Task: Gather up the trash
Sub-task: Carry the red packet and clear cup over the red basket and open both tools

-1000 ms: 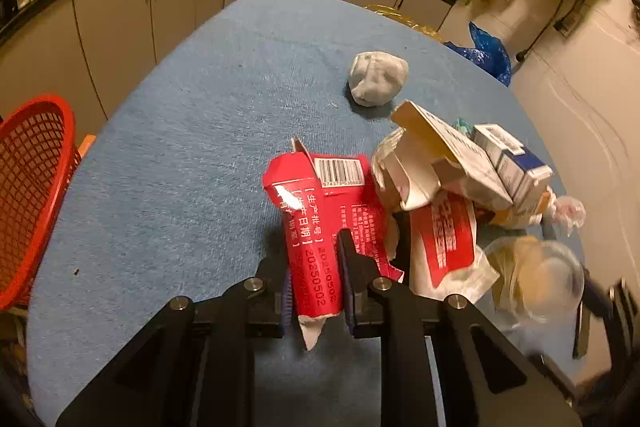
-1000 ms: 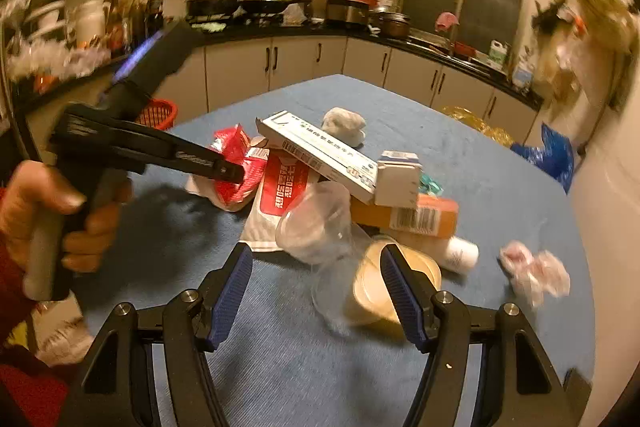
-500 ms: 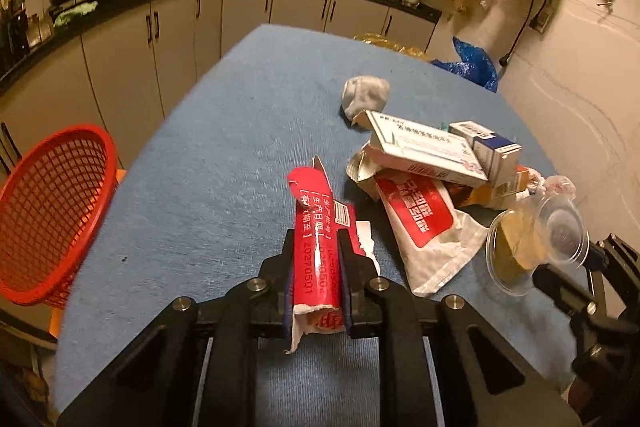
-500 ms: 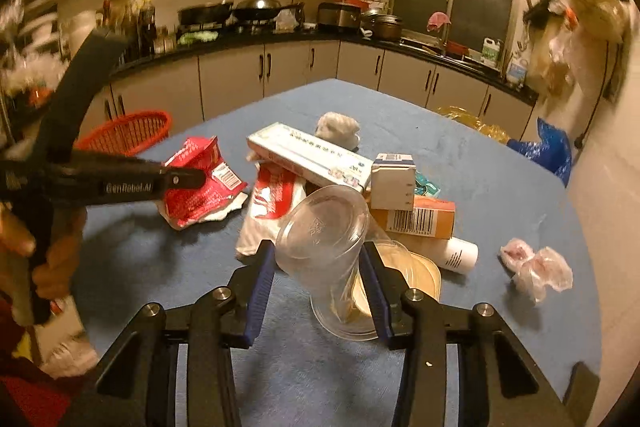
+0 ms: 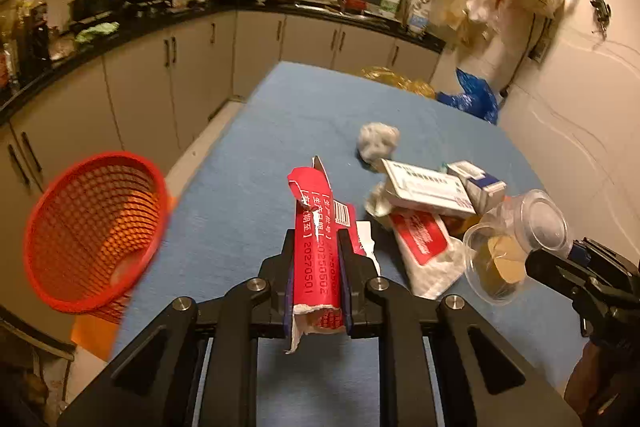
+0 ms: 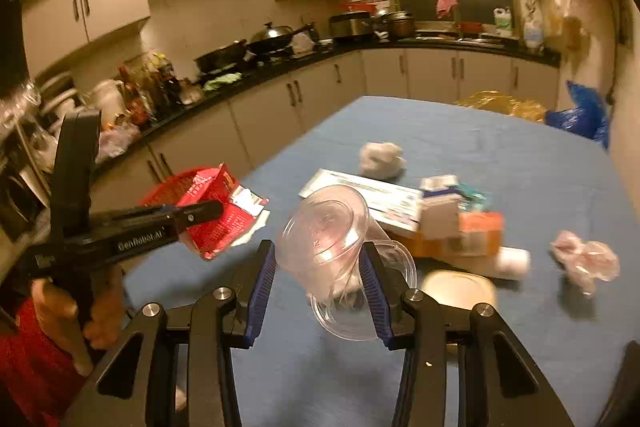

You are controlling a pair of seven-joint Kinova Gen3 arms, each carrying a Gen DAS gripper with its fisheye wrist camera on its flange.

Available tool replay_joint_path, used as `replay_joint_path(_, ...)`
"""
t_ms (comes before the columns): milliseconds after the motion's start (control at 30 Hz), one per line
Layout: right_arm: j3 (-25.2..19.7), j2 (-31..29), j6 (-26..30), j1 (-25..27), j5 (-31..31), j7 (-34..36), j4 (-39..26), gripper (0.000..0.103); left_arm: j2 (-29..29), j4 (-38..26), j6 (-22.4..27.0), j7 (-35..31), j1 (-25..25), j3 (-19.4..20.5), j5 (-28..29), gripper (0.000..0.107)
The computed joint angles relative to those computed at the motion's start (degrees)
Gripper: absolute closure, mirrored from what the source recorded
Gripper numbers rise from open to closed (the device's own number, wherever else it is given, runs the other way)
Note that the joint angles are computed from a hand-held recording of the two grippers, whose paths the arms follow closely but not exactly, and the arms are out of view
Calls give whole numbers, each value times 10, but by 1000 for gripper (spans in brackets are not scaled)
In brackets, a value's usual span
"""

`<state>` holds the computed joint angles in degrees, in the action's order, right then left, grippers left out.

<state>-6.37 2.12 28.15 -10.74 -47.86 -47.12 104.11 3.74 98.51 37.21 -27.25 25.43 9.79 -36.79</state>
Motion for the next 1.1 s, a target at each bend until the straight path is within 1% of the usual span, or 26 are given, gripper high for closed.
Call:
replay_joint_path(100,-8,22,27,-2,-22,4,-29,56,-21,15,6,14,-9,-3,-12,91)
replay_joint_path(167,-17,35,38,-5,-23,-1,-46,56,-33,25,8,17,-21,-2,-14,91)
replay_joint_path(300,-37,59,38,-22,8,-31,-79,56,-57,45,15,25,-57,2,-19,91)
replay_joint_path(400,-52,77,41,-30,24,-50,-103,56,-70,63,9,20,-85,3,-13,91)
replay_joint_path(500,-62,102,46,-44,54,-87,-135,56,-79,75,4,4,-113,0,0,91)
replay_joint_path(567,-67,123,58,-54,78,-113,-165,56,-82,82,3,6,-130,2,-3,91)
replay_joint_path(600,-67,137,63,-66,98,-134,-185,56,-83,85,2,2,-138,-1,-1,91)
replay_joint_path(667,-76,162,74,-74,117,-155,-218,56,-87,94,-5,-7,-155,-7,9,91)
replay_joint_path(733,-81,191,87,-89,140,-183,-260,56,-87,98,-12,-39,-171,-19,35,91)
replay_joint_path(833,-87,233,112,-115,173,-224,-322,56,-84,107,-21,-63,-193,-28,52,91)
replay_joint_path(967,-83,287,137,-152,222,-273,-396,55,-80,119,-34,-94,-212,-37,75,91)
replay_joint_path(1100,-79,333,160,-176,254,-312,-461,54,-80,131,-45,-94,-227,-38,71,91)
